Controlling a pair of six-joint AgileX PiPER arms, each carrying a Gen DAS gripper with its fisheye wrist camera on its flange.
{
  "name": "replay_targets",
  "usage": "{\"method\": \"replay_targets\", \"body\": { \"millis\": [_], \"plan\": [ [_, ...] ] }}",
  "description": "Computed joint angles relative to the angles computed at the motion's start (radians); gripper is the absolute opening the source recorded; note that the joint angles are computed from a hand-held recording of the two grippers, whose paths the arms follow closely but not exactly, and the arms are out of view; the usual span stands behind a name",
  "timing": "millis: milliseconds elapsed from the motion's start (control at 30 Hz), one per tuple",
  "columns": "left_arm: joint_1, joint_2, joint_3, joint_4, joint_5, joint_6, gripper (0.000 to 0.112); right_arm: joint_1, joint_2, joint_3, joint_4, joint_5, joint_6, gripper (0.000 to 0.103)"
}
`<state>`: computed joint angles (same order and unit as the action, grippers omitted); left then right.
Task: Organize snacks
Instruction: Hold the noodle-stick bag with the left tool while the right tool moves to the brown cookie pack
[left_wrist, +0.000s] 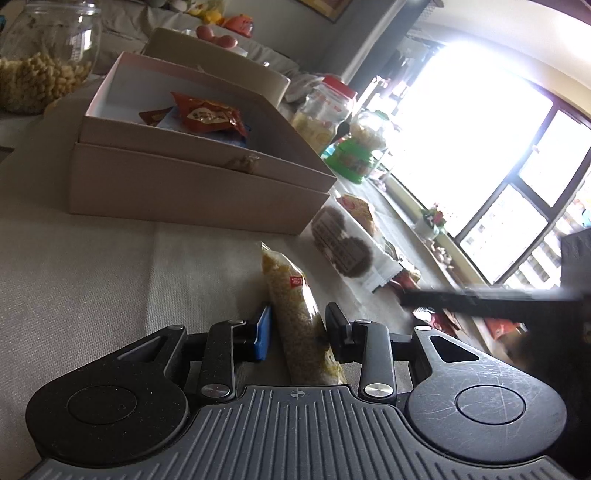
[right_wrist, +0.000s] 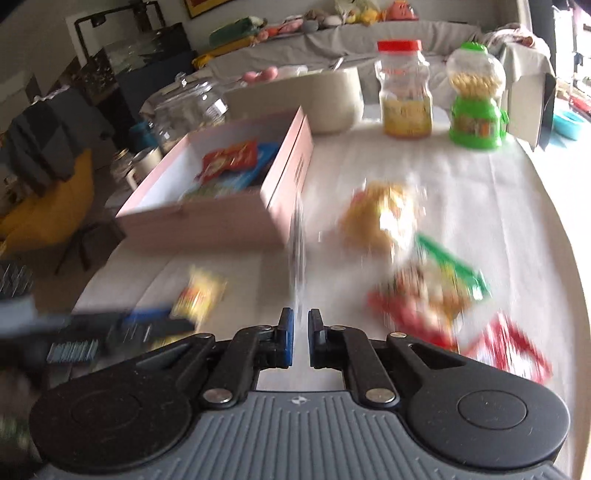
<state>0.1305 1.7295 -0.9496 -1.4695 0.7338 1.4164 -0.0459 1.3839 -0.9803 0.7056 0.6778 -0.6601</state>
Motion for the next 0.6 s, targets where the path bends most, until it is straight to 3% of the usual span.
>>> {"method": "replay_targets", "body": {
  "millis": [100,167,233,333,400,500,567,600],
  "plan": [
    [-0.007,-0.01,-0.012,0.051,-0.009,-0.046,0.036,0.019,-0.088,0.075,-0.126,-0.065,0.082,0.015],
    [-0.018,-0.006,-0.034,0.087,-0.022,-0.082,0.036,0.076,-0.122,0.116,-0.299,-0.163,0.211,0.026],
    [-0.025,-0.012,-0.034,0.103,-0.033,-0.101,0.036,0.118,-0.117,0.117,-0.405,-0.212,0.301,0.045],
    [-0.032,-0.021,-0.027,0.105,-0.047,-0.11,0.036,0.152,-0.074,0.087,-0.322,-0.275,0.218,0.056],
    [-0.038,-0.028,-0.019,0.103,-0.06,-0.105,0.036,0.191,-0.02,0.054,-0.333,-0.343,0.241,0.056],
    [-0.043,-0.032,-0.017,0.108,-0.069,-0.111,0.036,0.212,0.109,-0.06,-0.377,-0.346,0.324,0.054],
    [-0.042,-0.031,-0.019,0.113,-0.067,-0.117,0.036,0.193,0.194,-0.159,-0.325,-0.271,0.31,0.035],
    [-0.041,-0.031,-0.02,0.115,-0.065,-0.119,0.036,0.167,0.225,-0.203,-0.259,-0.203,0.273,0.02]
  ]
}}
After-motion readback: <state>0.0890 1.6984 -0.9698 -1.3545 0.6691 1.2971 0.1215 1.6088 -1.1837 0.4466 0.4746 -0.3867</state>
